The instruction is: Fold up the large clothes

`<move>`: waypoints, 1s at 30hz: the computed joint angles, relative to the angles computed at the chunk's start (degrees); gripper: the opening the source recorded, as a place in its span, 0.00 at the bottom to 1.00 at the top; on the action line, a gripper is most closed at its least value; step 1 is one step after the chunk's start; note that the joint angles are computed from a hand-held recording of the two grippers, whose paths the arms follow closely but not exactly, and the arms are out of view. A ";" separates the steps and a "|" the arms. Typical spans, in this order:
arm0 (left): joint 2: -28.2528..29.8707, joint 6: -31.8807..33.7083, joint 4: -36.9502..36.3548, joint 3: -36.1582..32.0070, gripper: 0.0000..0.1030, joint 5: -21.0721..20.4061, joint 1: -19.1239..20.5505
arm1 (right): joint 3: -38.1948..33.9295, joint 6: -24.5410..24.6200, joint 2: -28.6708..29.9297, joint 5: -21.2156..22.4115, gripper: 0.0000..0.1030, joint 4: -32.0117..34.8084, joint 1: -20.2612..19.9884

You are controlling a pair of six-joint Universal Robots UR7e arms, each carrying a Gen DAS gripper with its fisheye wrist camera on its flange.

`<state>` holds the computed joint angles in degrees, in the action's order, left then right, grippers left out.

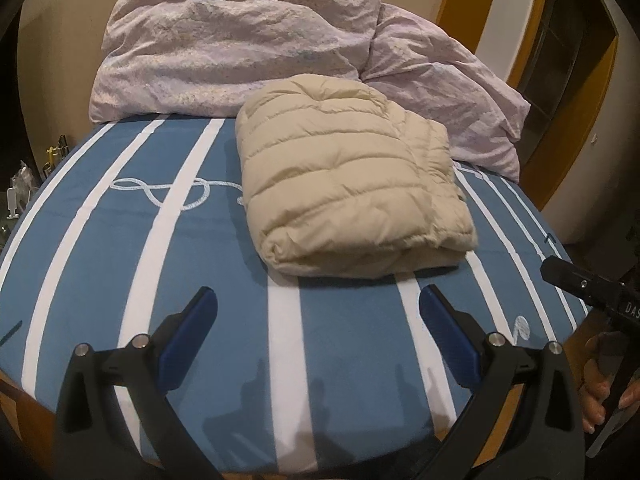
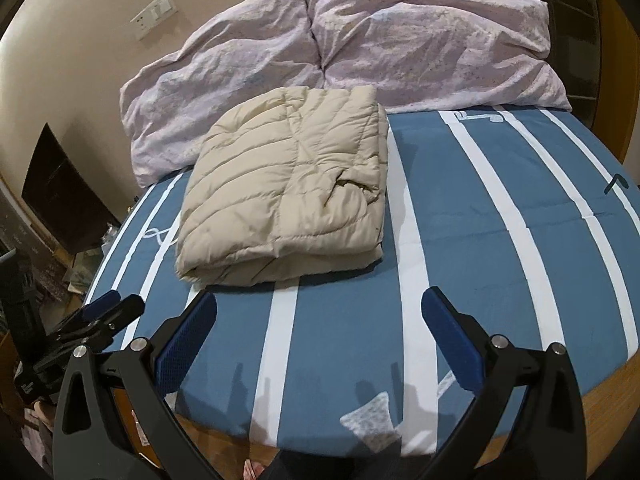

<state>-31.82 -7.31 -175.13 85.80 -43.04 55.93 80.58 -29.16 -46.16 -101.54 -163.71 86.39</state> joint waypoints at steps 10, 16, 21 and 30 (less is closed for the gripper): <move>-1.09 -2.08 -0.95 2.65 0.97 0.16 -1.46 | 4.14 -1.36 -2.82 0.68 0.99 -1.53 0.16; -1.85 -3.66 -1.26 3.94 0.97 -0.65 -2.10 | 6.16 -2.44 -4.49 1.79 0.99 -1.27 0.17; -2.10 -4.22 -1.27 4.51 0.97 -0.75 -2.45 | 7.50 -3.52 -5.28 2.21 0.99 -1.16 0.34; -2.29 -5.03 -0.26 5.00 0.97 0.69 -3.52 | 8.67 -4.78 -5.67 1.47 0.99 -1.78 0.98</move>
